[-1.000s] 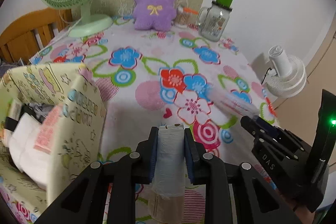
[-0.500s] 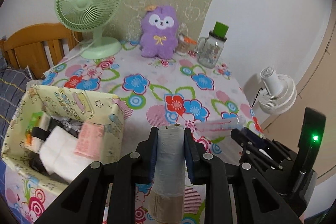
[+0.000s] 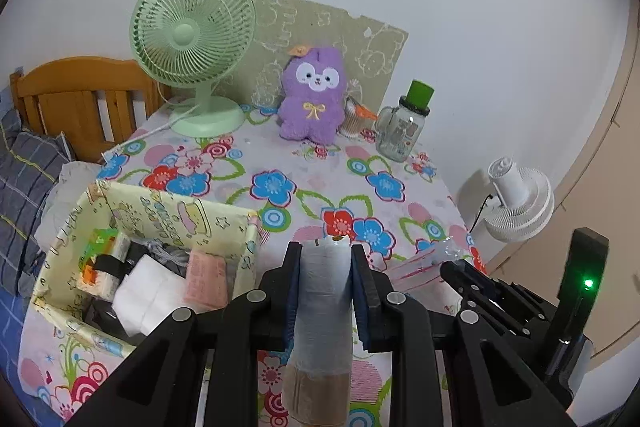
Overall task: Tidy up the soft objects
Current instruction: 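Carry the clear bag and white roll over the box with both tools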
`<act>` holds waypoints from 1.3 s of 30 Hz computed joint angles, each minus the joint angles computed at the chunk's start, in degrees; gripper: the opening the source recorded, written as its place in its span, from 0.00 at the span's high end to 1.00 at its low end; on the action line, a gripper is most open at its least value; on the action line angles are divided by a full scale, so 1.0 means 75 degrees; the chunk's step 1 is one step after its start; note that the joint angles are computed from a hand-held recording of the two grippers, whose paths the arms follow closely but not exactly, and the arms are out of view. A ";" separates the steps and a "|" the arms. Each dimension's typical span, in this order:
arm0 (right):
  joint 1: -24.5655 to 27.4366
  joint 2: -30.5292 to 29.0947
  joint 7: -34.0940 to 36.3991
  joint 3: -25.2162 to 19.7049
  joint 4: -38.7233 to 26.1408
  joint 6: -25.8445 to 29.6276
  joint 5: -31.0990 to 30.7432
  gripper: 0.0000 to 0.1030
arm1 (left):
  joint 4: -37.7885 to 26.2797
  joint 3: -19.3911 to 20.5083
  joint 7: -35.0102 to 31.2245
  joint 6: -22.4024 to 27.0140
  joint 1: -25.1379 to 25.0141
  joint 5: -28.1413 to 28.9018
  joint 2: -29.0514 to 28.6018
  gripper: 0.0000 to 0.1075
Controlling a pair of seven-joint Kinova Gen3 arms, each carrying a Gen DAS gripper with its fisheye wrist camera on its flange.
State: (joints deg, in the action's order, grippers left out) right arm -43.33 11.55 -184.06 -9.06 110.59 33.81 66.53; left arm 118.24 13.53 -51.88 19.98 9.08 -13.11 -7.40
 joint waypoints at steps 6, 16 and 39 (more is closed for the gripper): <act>-0.0160 -0.0163 0.0048 -0.0176 -0.0214 0.0240 0.0205 0.85 | 0.0053 -0.0263 -0.0385 -0.0010 -0.0093 0.0327 -0.0387 0.79; -0.0618 0.0170 0.0641 -0.0318 -0.1056 0.0391 0.0271 0.85 | 0.0259 -0.0689 -0.1199 0.0085 -0.0605 0.0934 -0.0926 0.79; -0.1971 0.1289 0.2771 0.0444 -0.3017 0.0209 -0.0795 0.85 | 0.0687 -0.1884 -0.2844 0.0050 -0.1234 0.2159 -0.1188 0.79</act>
State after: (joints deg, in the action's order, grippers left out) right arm -58.11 21.21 -163.28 -5.73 87.96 35.37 60.56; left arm 123.40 -0.60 -73.21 20.36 -0.18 3.08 -16.31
